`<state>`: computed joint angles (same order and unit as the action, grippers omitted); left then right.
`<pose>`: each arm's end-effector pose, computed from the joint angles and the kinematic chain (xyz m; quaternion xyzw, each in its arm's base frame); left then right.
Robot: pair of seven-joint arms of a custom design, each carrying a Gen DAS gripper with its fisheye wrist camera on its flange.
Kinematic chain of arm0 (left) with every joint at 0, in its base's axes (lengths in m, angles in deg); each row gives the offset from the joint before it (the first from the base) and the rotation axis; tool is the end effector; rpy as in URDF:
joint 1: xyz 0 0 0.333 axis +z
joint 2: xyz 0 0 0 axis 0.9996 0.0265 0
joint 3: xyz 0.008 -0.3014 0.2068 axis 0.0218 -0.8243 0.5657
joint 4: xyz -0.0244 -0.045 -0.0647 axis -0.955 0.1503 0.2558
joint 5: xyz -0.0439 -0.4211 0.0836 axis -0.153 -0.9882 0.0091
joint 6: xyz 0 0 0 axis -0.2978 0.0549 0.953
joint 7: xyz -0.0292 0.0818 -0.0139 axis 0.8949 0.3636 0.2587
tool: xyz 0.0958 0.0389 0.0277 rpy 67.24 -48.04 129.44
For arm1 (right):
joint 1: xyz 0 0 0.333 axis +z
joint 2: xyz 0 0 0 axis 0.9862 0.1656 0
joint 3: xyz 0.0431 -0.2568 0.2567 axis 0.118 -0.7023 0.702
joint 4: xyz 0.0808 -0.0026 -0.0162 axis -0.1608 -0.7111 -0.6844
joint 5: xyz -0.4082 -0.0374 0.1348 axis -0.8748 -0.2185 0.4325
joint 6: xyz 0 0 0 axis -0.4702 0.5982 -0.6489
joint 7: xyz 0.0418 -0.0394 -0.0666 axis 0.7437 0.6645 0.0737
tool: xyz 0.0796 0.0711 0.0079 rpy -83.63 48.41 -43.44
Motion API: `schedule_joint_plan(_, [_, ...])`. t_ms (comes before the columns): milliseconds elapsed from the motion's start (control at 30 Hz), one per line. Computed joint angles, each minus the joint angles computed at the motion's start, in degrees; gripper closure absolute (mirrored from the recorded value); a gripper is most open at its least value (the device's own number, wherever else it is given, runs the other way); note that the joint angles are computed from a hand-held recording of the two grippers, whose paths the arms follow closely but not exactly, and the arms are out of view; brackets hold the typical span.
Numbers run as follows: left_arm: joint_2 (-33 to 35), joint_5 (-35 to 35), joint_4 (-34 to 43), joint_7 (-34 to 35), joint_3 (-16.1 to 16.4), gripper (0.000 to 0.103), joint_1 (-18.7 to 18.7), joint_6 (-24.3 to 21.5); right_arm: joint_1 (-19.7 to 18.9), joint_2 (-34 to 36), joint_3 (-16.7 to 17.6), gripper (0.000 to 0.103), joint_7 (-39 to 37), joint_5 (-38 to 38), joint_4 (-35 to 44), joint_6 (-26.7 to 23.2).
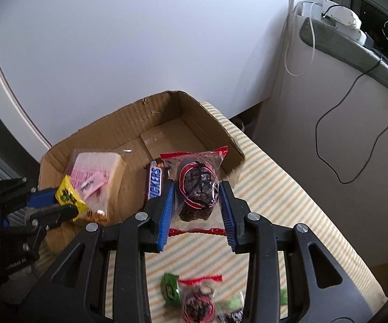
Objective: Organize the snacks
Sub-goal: 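Carry the yellow packet and red-wrapped chocolate into the box and release both, then move both tools back over the snack pile on the bed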
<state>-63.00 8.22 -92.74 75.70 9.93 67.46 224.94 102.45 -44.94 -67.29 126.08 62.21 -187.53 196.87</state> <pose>0.5162 -0.2425 0.5289 -0.4393 0.7932 -0.4022 0.1269 0.5462 0.3149 0.5339 -0.7242 0.5974 -0.1988 0.2814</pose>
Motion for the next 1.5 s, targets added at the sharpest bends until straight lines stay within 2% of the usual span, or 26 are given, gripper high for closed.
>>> schedule_joint_plan(333, [0.66,0.67,0.76,-0.66,-0.3,0.085,0.59,-0.53,1.15,3.84,-1.28,0.068,-3.05,3.03,3.85,-0.08])
schedule_joint_plan(667, [0.72,1.88,0.88,-1.98,-0.45,0.083,1.14,-0.3,2.63,5.58,-2.31,0.068,-3.82,2.93,6.1,-1.19])
schedule_joint_plan(767, [0.53,2.25,0.7,-2.27,-0.44,0.072,1.1,-0.13,2.94,5.72,-2.52,0.063,-3.63,2.33,6.49,-1.51])
schedule_joint_plan(800, [0.5,2.2,0.68,-2.23,-0.4,0.067,1.02,-0.07,3.03,5.72,-2.6,0.055,-3.41,2.1,6.56,-1.57])
schedule_joint_plan(833, [0.46,2.14,0.68,-2.1,-0.36,0.065,0.93,0.1,3.16,5.6,-2.77,0.042,-2.74,1.35,6.52,-1.43])
schedule_joint_plan(900, [0.4,2.19,0.63,-2.19,-0.32,0.062,0.8,0.31,3.32,5.37,-2.96,0.029,-1.59,-0.04,6.35,-0.95])
schedule_joint_plan(1033, [-0.21,2.13,0.27,-2.35,-0.15,0.058,0.43,0.53,3.28,4.67,-2.8,0.028,-0.23,-1.54,6.12,-1.2])
schedule_joint_plan(1233, [-1.77,1.97,-0.9,-2.19,0.55,0.058,-0.81,1.2,2.97,3.01,-2.19,0.028,2.12,-3.9,4.83,-1.67])
schedule_joint_plan(1500, [-4.51,1.38,-3.14,-1.69,2.07,0.058,-4.03,2.08,1.32,-1.56,-0.26,0.028,5.66,-7.25,0.81,-1.91])
